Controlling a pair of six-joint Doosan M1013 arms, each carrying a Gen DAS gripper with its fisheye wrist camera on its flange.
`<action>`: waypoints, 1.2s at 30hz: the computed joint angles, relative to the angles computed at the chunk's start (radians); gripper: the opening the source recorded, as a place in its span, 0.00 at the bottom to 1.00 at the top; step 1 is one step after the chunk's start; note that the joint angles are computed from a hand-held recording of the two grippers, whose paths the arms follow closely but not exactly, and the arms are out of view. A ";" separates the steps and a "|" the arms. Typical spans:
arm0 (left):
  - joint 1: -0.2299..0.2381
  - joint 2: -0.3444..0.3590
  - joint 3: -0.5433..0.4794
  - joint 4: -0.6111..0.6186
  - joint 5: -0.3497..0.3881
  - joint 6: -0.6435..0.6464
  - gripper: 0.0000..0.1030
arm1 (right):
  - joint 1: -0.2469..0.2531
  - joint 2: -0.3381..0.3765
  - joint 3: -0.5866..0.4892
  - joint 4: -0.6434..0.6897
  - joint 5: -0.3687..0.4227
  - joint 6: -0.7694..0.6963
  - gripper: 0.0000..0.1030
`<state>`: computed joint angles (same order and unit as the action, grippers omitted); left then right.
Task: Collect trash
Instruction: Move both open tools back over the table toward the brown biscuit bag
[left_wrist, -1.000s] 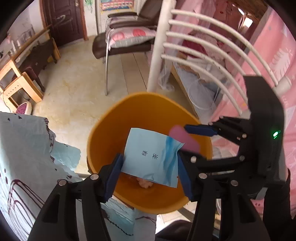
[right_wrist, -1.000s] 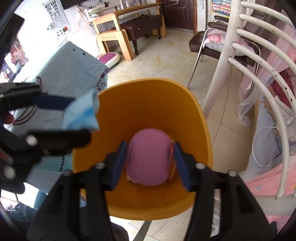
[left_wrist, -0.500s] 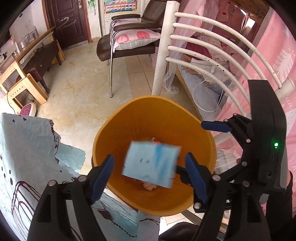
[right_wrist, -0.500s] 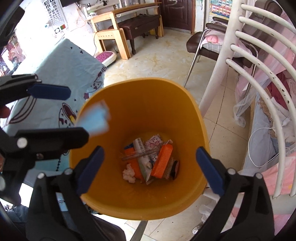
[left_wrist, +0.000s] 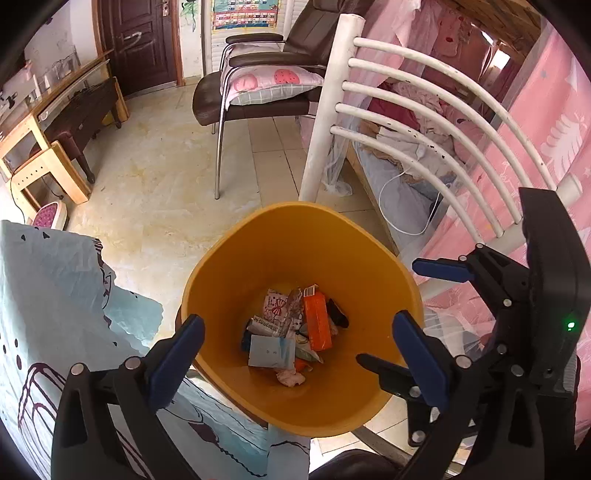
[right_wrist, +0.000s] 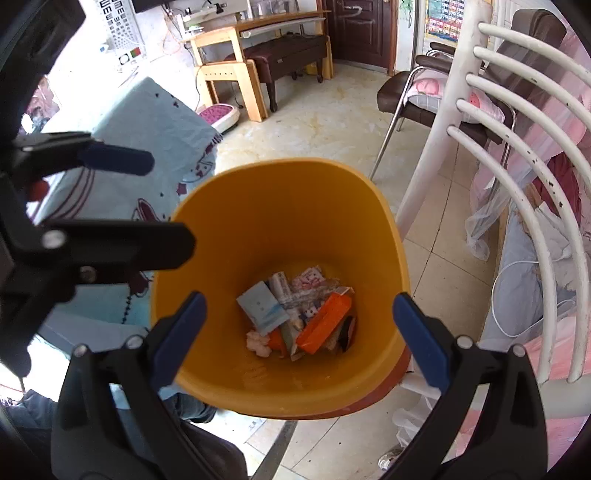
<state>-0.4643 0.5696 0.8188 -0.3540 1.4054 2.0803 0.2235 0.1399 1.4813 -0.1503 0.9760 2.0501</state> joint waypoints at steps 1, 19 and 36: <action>0.002 -0.004 0.005 -0.007 -0.010 0.000 0.94 | 0.002 0.000 -0.003 -0.004 0.001 0.001 0.94; 0.228 -0.250 0.213 -0.331 -0.272 0.183 0.94 | 0.091 -0.006 -0.164 0.000 -0.186 -0.116 0.94; 0.517 -0.140 0.107 -0.076 -0.279 0.045 0.94 | 0.215 0.392 -0.725 0.406 -0.034 -0.663 0.94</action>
